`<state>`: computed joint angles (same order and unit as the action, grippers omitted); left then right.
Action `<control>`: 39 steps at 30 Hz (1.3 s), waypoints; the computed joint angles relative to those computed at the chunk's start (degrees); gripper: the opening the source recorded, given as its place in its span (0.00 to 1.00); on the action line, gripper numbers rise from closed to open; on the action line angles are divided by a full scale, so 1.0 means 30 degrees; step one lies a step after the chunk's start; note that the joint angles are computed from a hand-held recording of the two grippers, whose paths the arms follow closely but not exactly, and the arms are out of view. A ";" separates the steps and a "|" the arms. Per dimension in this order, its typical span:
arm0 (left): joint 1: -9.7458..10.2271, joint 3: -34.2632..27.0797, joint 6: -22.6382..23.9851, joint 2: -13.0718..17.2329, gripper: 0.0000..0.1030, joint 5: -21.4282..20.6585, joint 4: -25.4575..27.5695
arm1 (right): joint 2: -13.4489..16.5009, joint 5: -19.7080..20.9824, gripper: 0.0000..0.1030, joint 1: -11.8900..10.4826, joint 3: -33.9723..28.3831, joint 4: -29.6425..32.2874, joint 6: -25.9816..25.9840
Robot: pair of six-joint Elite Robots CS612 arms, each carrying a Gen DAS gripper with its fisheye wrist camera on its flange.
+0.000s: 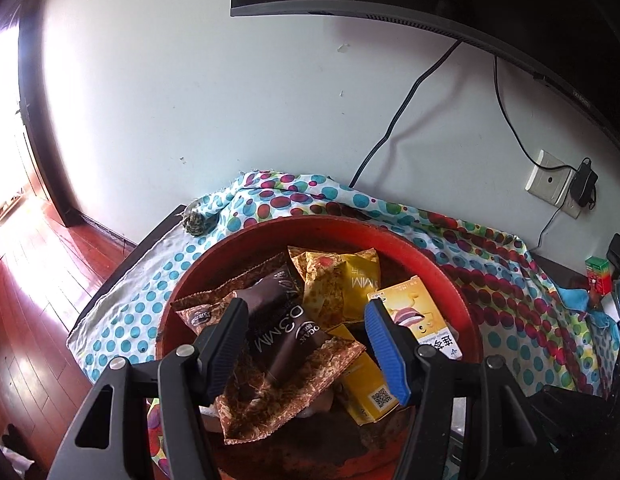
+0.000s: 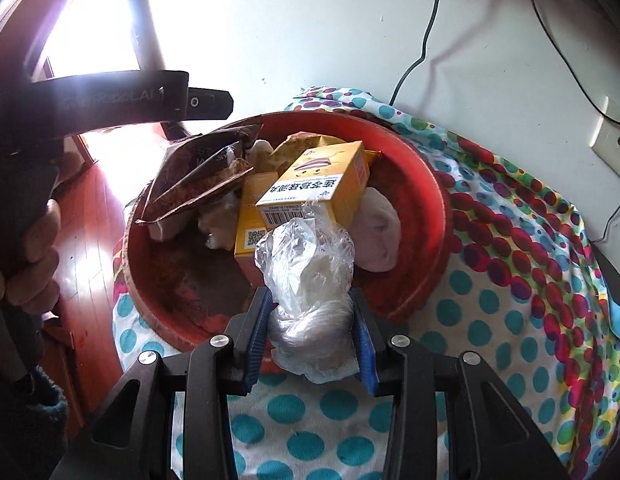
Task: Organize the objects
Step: 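Carry the clear plastic bag over the red tray with the right tool, then lower the clear plastic bag into the tray and open the right tool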
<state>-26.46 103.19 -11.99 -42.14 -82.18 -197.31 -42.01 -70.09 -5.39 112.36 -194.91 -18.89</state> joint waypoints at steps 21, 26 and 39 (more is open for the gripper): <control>0.0055 -0.0479 -0.0494 0.0288 0.61 0.0184 0.1544 | 0.1365 -0.1622 0.36 0.0268 -0.2770 0.1195 0.2038; 0.0103 -0.0573 -0.0842 0.0352 0.61 0.0279 0.1870 | 0.1523 -0.2019 0.36 0.0424 -0.2982 0.1435 0.1761; -0.0095 -0.0612 -0.0697 0.0243 0.61 0.0991 0.2756 | 0.0781 -0.2579 0.77 0.0421 -0.1720 0.0407 0.1724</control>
